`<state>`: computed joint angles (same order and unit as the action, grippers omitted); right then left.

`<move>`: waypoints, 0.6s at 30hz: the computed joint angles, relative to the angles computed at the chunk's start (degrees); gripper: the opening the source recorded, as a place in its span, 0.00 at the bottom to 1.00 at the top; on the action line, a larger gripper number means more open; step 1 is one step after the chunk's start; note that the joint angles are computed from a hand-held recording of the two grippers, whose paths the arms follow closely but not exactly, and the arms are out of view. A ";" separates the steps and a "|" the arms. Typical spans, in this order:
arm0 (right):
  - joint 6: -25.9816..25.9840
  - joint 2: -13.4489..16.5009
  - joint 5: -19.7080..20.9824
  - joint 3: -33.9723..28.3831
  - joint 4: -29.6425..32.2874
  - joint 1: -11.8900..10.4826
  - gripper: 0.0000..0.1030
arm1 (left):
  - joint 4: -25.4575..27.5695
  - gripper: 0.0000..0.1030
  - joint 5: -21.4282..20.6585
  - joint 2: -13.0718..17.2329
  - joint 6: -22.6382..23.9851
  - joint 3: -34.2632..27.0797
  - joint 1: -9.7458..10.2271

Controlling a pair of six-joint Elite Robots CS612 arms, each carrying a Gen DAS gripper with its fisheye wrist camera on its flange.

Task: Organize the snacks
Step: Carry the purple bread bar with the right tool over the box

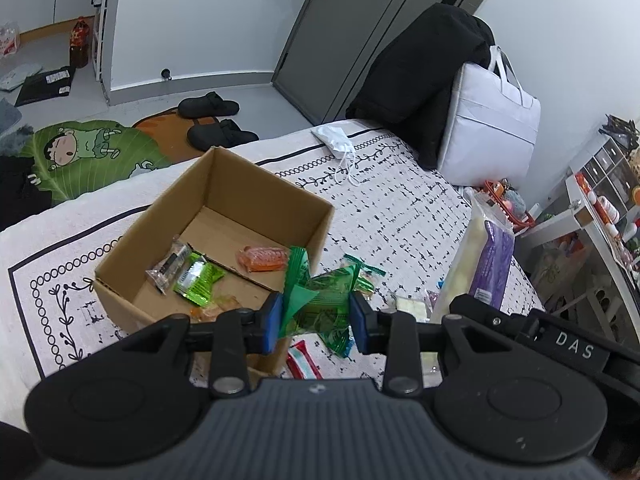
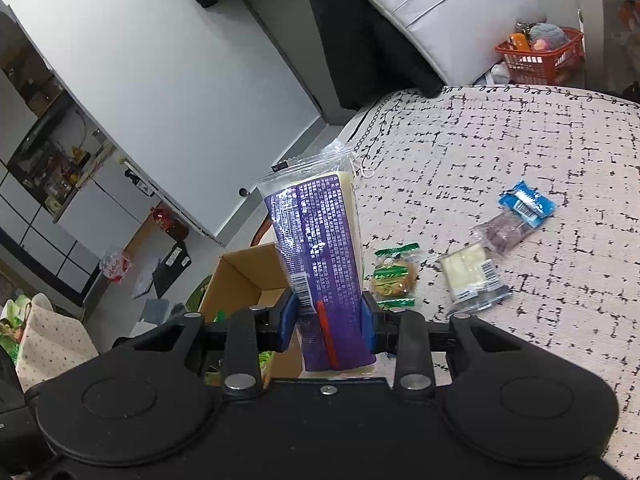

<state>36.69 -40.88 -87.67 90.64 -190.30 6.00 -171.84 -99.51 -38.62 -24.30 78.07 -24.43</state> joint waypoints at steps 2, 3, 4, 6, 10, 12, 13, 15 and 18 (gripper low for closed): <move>0.07 0.38 -0.33 -0.85 0.75 0.32 0.31 | 0.28 0.34 -0.52 0.35 -0.12 -0.48 0.42; 0.09 0.61 -0.56 -1.34 1.11 0.50 0.31 | 0.50 0.34 -0.81 0.56 -0.21 -0.81 0.66; 0.10 0.80 -0.67 -1.74 1.31 0.62 0.31 | 0.71 0.34 -1.09 0.76 -0.34 -1.13 0.88; 0.37 1.32 -0.22 -2.73 1.62 0.80 0.31 | 1.13 0.34 -1.63 1.20 -0.55 -1.86 1.36; 1.45 2.51 0.99 -4.47 1.47 1.04 0.31 | 1.95 0.34 -2.46 2.11 -0.85 -3.44 2.24; 1.95 3.34 1.32 -5.78 1.99 1.25 0.31 | 2.40 0.34 -2.86 2.57 -0.98 -4.27 2.67; 2.13 3.70 1.44 -6.38 2.45 1.35 0.31 | 2.63 0.34 -3.02 2.80 -1.02 -4.70 2.85; 2.67 4.46 1.37 -7.70 3.58 1.64 0.31 | 3.13 0.34 -3.43 3.30 -0.98 -5.63 3.30; 3.26 5.27 0.97 -9.09 4.98 2.00 0.31 | 3.89 0.34 -3.82 4.01 -0.81 -6.83 3.84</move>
<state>39.95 -35.61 -86.69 81.56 -185.32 8.01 -167.95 -103.33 -34.61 -25.12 71.25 -20.59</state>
